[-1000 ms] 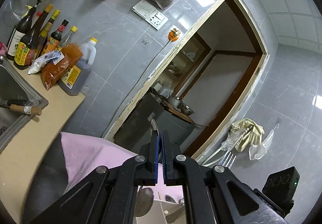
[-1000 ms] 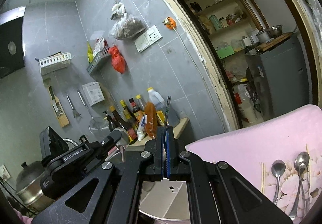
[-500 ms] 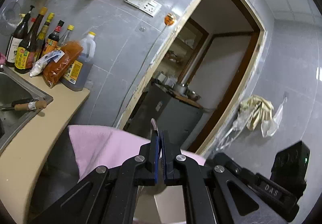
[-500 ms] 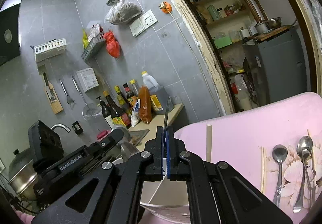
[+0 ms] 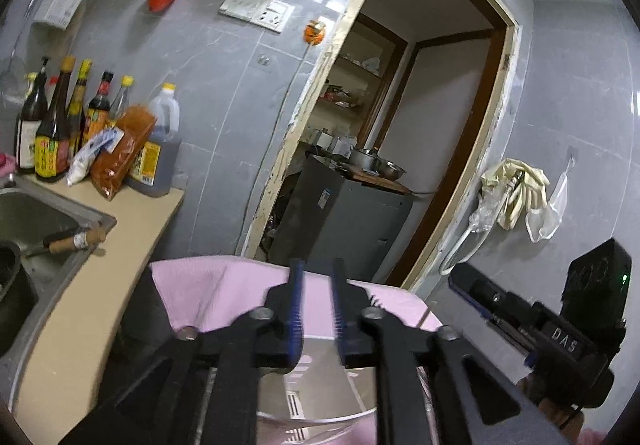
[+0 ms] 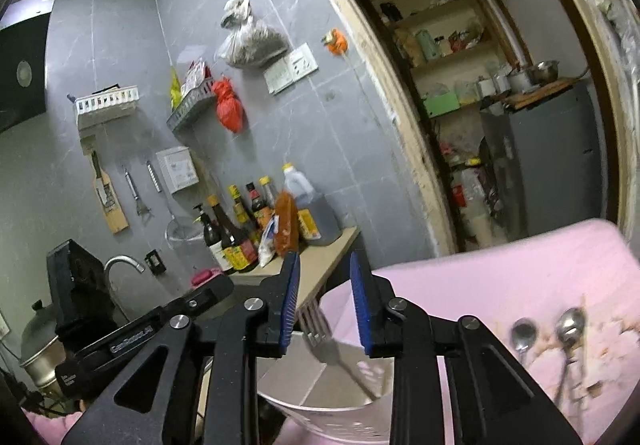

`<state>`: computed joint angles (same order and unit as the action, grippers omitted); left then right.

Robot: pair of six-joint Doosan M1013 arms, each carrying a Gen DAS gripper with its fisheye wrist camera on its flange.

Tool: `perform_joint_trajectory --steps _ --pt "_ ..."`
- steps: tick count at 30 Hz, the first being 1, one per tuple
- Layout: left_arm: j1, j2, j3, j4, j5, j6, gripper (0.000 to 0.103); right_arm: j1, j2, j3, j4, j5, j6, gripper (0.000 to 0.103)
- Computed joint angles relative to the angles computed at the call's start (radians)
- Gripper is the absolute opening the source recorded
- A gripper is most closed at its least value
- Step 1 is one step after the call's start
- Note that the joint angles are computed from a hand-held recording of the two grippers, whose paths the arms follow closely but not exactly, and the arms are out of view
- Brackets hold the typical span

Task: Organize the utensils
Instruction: 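Move the right gripper back over the remaining spoons and chopsticks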

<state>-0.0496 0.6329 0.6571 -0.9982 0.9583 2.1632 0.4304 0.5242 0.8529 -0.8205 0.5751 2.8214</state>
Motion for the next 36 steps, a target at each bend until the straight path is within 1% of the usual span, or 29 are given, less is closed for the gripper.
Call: perform_joint_trajectory --steps 1,2,4,5,7,9,10,12,13,15,16,17,21,23,25,36 --pt "-0.004 -0.005 0.002 0.005 -0.004 0.002 0.031 0.001 -0.01 0.006 -0.021 0.017 0.01 0.037" --pt "-0.008 -0.012 0.006 0.005 -0.008 0.007 0.036 0.001 -0.018 0.014 -0.039 0.023 0.022 0.04" --pt "-0.019 -0.024 0.013 0.019 -0.019 0.01 0.037 0.001 -0.037 0.028 -0.081 0.053 0.044 0.051" --pt "-0.027 -0.032 0.019 0.027 -0.025 0.018 0.038 0.001 -0.048 0.039 -0.102 0.07 0.05 0.054" --pt "-0.044 -0.05 0.035 0.044 -0.046 0.034 0.043 0.0 -0.074 0.066 -0.146 0.101 0.06 0.062" --pt "-0.062 -0.069 0.057 0.049 -0.068 0.055 0.052 -0.002 -0.093 0.082 -0.174 0.126 0.058 0.069" --pt "-0.07 -0.077 0.068 0.049 -0.079 0.063 0.054 -0.004 -0.109 0.101 -0.194 0.139 0.061 0.072" --pt "-0.088 -0.096 0.093 0.056 -0.108 0.073 0.064 -0.01 -0.13 0.12 -0.206 0.161 0.05 0.076" --pt "-0.095 -0.103 0.103 0.057 -0.121 0.077 0.067 -0.012 -0.139 0.128 -0.215 0.174 0.044 0.079" --pt "-0.114 -0.118 0.126 0.064 -0.151 0.084 0.081 -0.017 -0.16 0.151 -0.229 0.19 0.027 0.084" --pt "-0.126 -0.129 0.141 0.071 -0.173 0.091 0.083 -0.02 -0.172 0.166 -0.239 0.202 0.017 0.089" --pt "-0.135 -0.136 0.151 0.075 -0.187 0.098 0.087 -0.023 -0.18 0.174 -0.244 0.207 0.009 0.09" --pt "-0.177 -0.163 0.192 0.13 -0.254 0.118 0.101 -0.038 -0.215 0.22 -0.251 0.227 -0.018 0.093" --pt "-0.194 -0.169 0.203 0.161 -0.271 0.111 0.101 -0.05 -0.231 0.245 -0.238 0.225 -0.028 0.093" --pt "-0.207 -0.169 0.205 0.187 -0.272 0.093 0.101 -0.064 -0.246 0.269 -0.216 0.219 -0.044 0.093" --pt "-0.273 -0.128 0.172 0.346 -0.222 -0.019 0.101 -0.16 -0.299 0.395 -0.032 0.153 -0.111 0.093"
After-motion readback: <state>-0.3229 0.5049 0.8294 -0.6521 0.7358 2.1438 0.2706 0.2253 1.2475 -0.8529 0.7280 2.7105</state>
